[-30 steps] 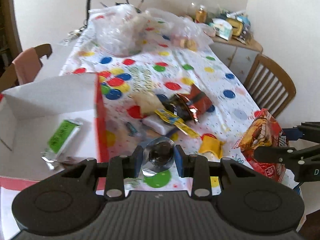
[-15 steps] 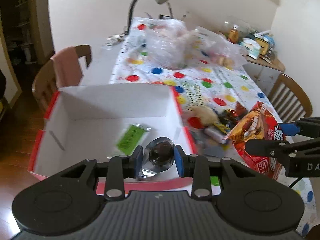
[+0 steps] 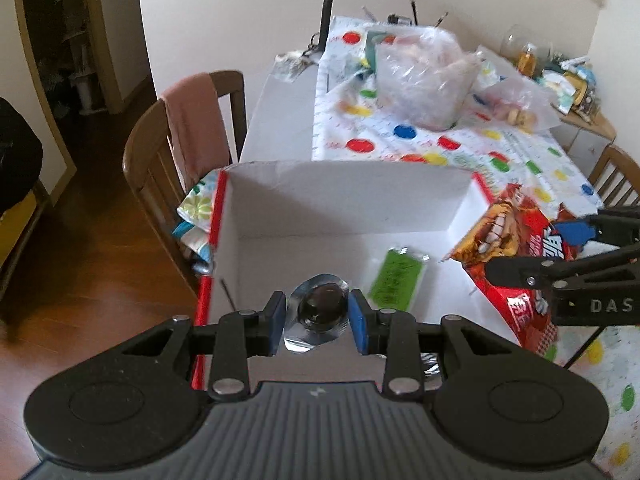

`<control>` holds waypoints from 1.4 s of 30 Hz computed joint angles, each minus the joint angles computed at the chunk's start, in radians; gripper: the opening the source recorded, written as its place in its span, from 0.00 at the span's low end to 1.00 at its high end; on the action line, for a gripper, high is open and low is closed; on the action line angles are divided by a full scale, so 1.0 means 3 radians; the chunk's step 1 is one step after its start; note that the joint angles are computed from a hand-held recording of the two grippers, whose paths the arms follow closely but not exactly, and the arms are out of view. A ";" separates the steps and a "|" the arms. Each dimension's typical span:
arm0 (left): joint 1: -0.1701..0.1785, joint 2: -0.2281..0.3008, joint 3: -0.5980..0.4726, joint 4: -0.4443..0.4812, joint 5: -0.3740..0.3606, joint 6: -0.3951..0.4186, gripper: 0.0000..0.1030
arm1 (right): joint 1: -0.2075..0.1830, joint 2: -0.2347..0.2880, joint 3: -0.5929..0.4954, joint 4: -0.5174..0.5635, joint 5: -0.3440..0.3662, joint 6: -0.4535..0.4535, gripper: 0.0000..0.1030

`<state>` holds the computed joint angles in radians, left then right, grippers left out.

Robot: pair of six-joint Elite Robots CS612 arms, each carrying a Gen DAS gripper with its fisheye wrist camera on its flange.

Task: Organize snacks
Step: 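Carry the dark candy and red chip bag into the box and release both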

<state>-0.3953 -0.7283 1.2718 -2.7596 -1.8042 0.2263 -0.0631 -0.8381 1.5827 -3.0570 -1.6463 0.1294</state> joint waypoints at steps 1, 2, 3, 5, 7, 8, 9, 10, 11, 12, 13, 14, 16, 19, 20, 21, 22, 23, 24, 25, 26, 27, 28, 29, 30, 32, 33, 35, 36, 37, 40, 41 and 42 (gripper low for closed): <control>0.0009 0.0032 -0.0047 0.0032 0.0000 0.0011 0.32 | 0.0007 0.0042 -0.0062 0.0047 -0.0008 -0.0010 0.63; 0.0018 0.0059 -0.0089 0.0074 -0.0011 0.0032 0.32 | 0.0014 0.0081 -0.0119 0.0095 -0.0016 -0.0020 0.63; 0.0025 0.0088 -0.0137 0.0131 -0.0030 0.0059 0.32 | 0.0016 0.0121 -0.0179 0.0149 -0.0010 -0.0025 0.63; 0.0030 0.0128 -0.0193 0.0210 -0.0033 0.0101 0.32 | 0.0019 0.0192 -0.0287 0.0269 0.0010 -0.0027 0.63; 0.0022 0.0165 -0.0240 0.0282 -0.0004 0.0165 0.32 | 0.0023 0.0258 -0.0384 0.0388 0.0009 -0.0038 0.63; 0.0019 0.0186 -0.0266 0.0316 0.0006 0.0194 0.32 | 0.0027 0.0286 -0.0421 0.0425 0.0006 -0.0055 0.63; 0.0016 0.0198 -0.0282 0.0363 0.0014 0.0215 0.32 | 0.0029 0.0313 -0.0457 0.0464 0.0001 -0.0065 0.63; 0.0014 0.0211 -0.0301 0.0408 0.0023 0.0233 0.32 | 0.0031 0.0336 -0.0490 0.0501 0.0005 -0.0071 0.63; 0.0015 0.0221 -0.0312 0.0438 0.0020 0.0262 0.32 | 0.0029 0.0353 -0.0508 0.0525 0.0027 -0.0095 0.63; 0.0015 0.0231 -0.0325 0.0471 0.0010 0.0295 0.32 | 0.0029 0.0371 -0.0532 0.0554 0.0044 -0.0129 0.63; 0.0013 0.0239 -0.0330 0.0484 0.0008 0.0324 0.32 | 0.0033 0.0386 -0.0552 0.0592 0.0042 -0.0163 0.63; 0.0011 0.0248 -0.0335 0.0494 0.0013 0.0347 0.32 | 0.0039 0.0400 -0.0571 0.0633 0.0025 -0.0191 0.63; 0.0005 0.0260 -0.0343 0.0529 0.0043 0.0375 0.32 | 0.0043 0.0413 -0.0587 0.0694 0.0023 -0.0222 0.63; -0.0007 0.0249 -0.0300 0.0471 0.0084 0.0470 0.32 | 0.0049 0.0425 -0.0596 0.0747 0.0020 -0.0212 0.63; -0.0008 0.0247 -0.0296 0.0481 0.0075 0.0488 0.33 | 0.0047 0.0425 -0.0599 0.0762 0.0033 -0.0211 0.63; -0.0012 0.0245 -0.0290 0.0483 0.0084 0.0505 0.33 | 0.0048 0.0424 -0.0599 0.0784 0.0035 -0.0214 0.63; -0.0021 0.0240 -0.0277 0.0473 0.0116 0.0526 0.33 | 0.0051 0.0425 -0.0602 0.0793 0.0023 -0.0220 0.63; -0.0029 0.0240 -0.0273 0.0465 0.0149 0.0546 0.33 | 0.0055 0.0424 -0.0602 0.0802 0.0011 -0.0224 0.63; -0.0034 0.0235 -0.0260 0.0456 0.0169 0.0560 0.33 | 0.0054 0.0427 -0.0606 0.0804 0.0019 -0.0223 0.63; -0.0037 0.0233 -0.0253 0.0456 0.0174 0.0562 0.33 | 0.0053 0.0427 -0.0604 0.0795 0.0026 -0.0214 0.63; -0.0038 0.0229 -0.0244 0.0454 0.0175 0.0559 0.33 | 0.0054 0.0426 -0.0602 0.0787 0.0023 -0.0208 0.63; -0.0039 0.0223 -0.0232 0.0444 0.0180 0.0554 0.34 | 0.0057 0.0422 -0.0596 0.0780 0.0017 -0.0209 0.63; -0.0039 0.0218 -0.0224 0.0442 0.0184 0.0555 0.34 | 0.0058 0.0419 -0.0590 0.0769 0.0017 -0.0211 0.63; -0.0039 0.0212 -0.0216 0.0437 0.0186 0.0557 0.35 | 0.0058 0.0415 -0.0582 0.0755 0.0019 -0.0208 0.63; -0.0038 0.0207 -0.0208 0.0426 0.0185 0.0559 0.35 | 0.0056 0.0413 -0.0578 0.0741 0.0023 -0.0204 0.65; -0.0031 0.0196 -0.0190 0.0389 0.0176 0.0543 0.35 | 0.0054 0.0401 -0.0559 0.0695 0.0028 -0.0191 0.70; -0.0026 0.0189 -0.0182 0.0380 0.0160 0.0533 0.36 | 0.0054 0.0391 -0.0544 0.0663 0.0035 -0.0179 0.73; -0.0020 0.0176 -0.0166 0.0349 0.0144 0.0509 0.41 | 0.0054 0.0371 -0.0518 0.0620 0.0047 -0.0165 0.73; -0.0016 0.0164 -0.0147 0.0312 0.0133 0.0499 0.47 | 0.0057 0.0360 -0.0505 0.0605 0.0045 -0.0165 0.74; -0.0012 0.0154 -0.0127 0.0274 0.0125 0.0497 0.50 | 0.0059 0.0346 -0.0486 0.0579 0.0044 -0.0167 0.76; -0.0003 0.0120 -0.0077 0.0183 0.0098 0.0464 0.55 | 0.0062 0.0295 -0.0419 0.0493 0.0055 -0.0143 0.79; 0.0001 0.0109 -0.0062 0.0158 0.0078 0.0455 0.55 | 0.0064 0.0279 -0.0397 0.0457 0.0054 -0.0137 0.80; 0.0003 0.0097 -0.0043 0.0122 0.0070 0.0438 0.56 | 0.0066 0.0259 -0.0368 0.0409 0.0047 -0.0129 0.82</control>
<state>-0.3944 -0.6993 1.2588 -2.7231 -1.7831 0.3578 -0.0433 -0.7603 1.4722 -2.9342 -1.6321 0.0907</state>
